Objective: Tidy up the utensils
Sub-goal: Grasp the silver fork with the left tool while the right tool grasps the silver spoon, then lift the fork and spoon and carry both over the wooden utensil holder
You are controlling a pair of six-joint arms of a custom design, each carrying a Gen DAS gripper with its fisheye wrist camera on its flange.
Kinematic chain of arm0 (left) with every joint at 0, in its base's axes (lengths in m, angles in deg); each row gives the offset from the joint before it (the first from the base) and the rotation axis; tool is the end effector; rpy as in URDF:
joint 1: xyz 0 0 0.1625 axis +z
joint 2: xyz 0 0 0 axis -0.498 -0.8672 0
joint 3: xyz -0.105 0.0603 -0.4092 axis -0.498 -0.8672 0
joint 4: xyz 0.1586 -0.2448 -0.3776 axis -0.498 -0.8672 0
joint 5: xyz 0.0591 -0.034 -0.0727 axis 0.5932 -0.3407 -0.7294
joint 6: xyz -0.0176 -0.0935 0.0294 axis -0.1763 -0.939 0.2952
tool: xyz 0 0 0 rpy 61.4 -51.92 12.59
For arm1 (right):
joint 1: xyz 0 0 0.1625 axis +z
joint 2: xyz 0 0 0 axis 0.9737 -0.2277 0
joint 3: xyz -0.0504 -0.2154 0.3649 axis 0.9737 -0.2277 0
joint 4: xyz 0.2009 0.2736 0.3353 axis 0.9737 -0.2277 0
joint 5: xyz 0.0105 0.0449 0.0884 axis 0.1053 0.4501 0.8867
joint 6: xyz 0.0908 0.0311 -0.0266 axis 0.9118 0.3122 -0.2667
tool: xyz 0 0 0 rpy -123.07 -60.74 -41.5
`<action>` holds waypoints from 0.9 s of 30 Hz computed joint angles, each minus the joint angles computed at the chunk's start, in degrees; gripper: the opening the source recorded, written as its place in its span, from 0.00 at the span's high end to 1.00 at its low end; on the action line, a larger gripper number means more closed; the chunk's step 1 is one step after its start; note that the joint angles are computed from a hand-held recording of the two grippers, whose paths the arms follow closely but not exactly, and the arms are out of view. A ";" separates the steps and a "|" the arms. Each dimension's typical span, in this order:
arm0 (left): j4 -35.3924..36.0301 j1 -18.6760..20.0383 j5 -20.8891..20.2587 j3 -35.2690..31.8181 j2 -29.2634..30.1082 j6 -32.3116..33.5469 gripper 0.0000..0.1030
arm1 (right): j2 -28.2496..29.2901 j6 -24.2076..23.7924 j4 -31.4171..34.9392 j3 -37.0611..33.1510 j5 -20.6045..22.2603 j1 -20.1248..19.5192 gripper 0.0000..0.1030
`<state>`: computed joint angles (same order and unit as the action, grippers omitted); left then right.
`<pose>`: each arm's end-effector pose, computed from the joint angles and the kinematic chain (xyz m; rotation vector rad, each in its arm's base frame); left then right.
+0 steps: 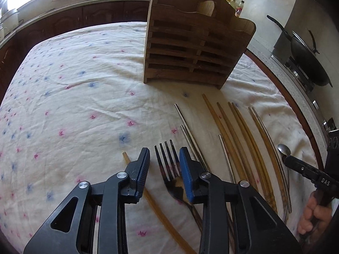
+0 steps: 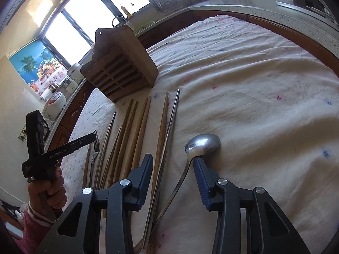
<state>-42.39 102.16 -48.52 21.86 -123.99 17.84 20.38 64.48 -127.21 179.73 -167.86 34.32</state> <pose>-0.0938 -0.8222 0.2431 1.1788 2.5752 -0.2260 0.2905 -0.5681 0.0232 -0.4225 -2.4302 1.2823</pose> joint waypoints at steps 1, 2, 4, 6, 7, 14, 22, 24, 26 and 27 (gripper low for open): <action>0.63 0.10 -0.57 -0.46 0.29 -0.07 0.80 | -0.20 0.37 0.00 0.14 0.66 -0.30 0.70; 0.73 0.16 -0.88 -0.60 0.45 -0.07 0.80 | -0.32 0.61 0.19 0.16 1.07 -0.62 0.74; 0.08 0.11 -1.18 -0.15 0.30 0.52 0.82 | -0.41 0.94 1.26 -0.09 0.69 -0.81 0.90; -0.66 0.02 -1.15 0.66 -0.17 1.13 0.83 | -0.57 1.12 1.47 -0.08 1.05 -0.89 0.95; -0.79 -0.01 -1.18 1.03 -0.46 1.23 0.85 | -0.59 1.05 1.37 -0.07 1.14 -0.85 0.96; -1.69 -0.04 -2.16 3.37 -3.43 -0.16 0.98 | -0.11 -2.18 -0.04 -1.36 -0.43 1.13 0.98; -5.12 -0.47 -4.78 7.31 -8.26 -1.28 0.98 | 1.41 -11.70 -3.81 -4.86 -7.38 5.72 0.98; -6.53 -0.67 -5.22 8.24 -9.46 -1.14 0.98 | 1.73 -13.82 -5.21 -5.60 -8.40 6.41 0.98; -7.78 -0.85 -5.80 8.90 -10.46 -1.07 0.98 | 1.96 -15.63 -6.19 -6.26 -9.32 6.94 0.98; -8.19 -0.94 -6.15 9.13 -10.93 -1.07 0.98 | 2.07 -16.55 -6.68 -6.55 -9.74 7.16 0.98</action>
<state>-50.59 101.21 -54.67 31.00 -134.92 16.77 22.45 47.93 -133.89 173.19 -177.60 41.48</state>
